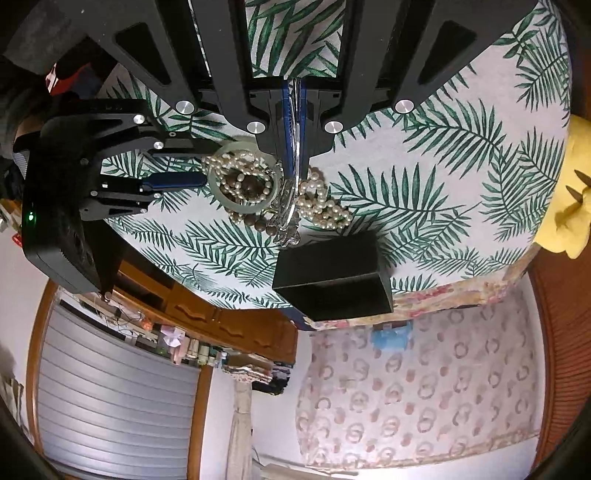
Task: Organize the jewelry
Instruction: 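Grasp a silver hairpin with the left tool while the right tool grasps a pearl strand, then drop the pearl strand into the box with the right tool while the left carries the hairpin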
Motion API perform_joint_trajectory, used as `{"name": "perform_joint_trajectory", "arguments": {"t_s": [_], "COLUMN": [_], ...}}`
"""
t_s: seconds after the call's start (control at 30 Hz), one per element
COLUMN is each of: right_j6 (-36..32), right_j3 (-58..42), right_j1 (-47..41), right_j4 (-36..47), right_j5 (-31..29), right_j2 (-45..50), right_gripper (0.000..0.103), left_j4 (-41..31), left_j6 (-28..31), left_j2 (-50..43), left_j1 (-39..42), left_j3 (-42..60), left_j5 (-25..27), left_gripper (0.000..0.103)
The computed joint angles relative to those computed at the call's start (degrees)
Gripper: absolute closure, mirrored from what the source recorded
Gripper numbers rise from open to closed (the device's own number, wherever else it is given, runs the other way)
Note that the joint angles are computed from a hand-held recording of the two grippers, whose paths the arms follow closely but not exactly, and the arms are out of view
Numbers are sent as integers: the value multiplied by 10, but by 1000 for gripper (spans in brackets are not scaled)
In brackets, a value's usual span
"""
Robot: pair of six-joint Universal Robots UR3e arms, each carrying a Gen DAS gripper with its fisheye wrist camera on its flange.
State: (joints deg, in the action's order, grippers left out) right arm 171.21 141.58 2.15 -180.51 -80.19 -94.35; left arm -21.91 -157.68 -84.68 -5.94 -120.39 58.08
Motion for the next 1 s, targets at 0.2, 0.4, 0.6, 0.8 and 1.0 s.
{"name": "perform_joint_trajectory", "arguments": {"t_s": [0.2,0.4,0.6,0.8,1.0], "right_j6": [-14,-24,-31,-45,-59], "right_j3": [-32,-41,-28,-55,-103], "right_j1": [26,29,6,-24,-36], "right_j4": [1,2,13,65,110], "right_j5": [-24,-38,-19,4,14], "right_j2": [47,53,5,-74,-110], "right_gripper": [66,93,93,93,93], "left_j4": [6,9,12,19,20], "left_j6": [-2,-4,-7,-12,-15], "left_j2": [-5,-8,-4,-7,-14], "left_j1": [-2,6,15,13,12], "left_j3": [-5,-6,-2,11,32], "left_j5": [4,1,-2,0,0], "left_gripper": [101,101,101,101,101]}}
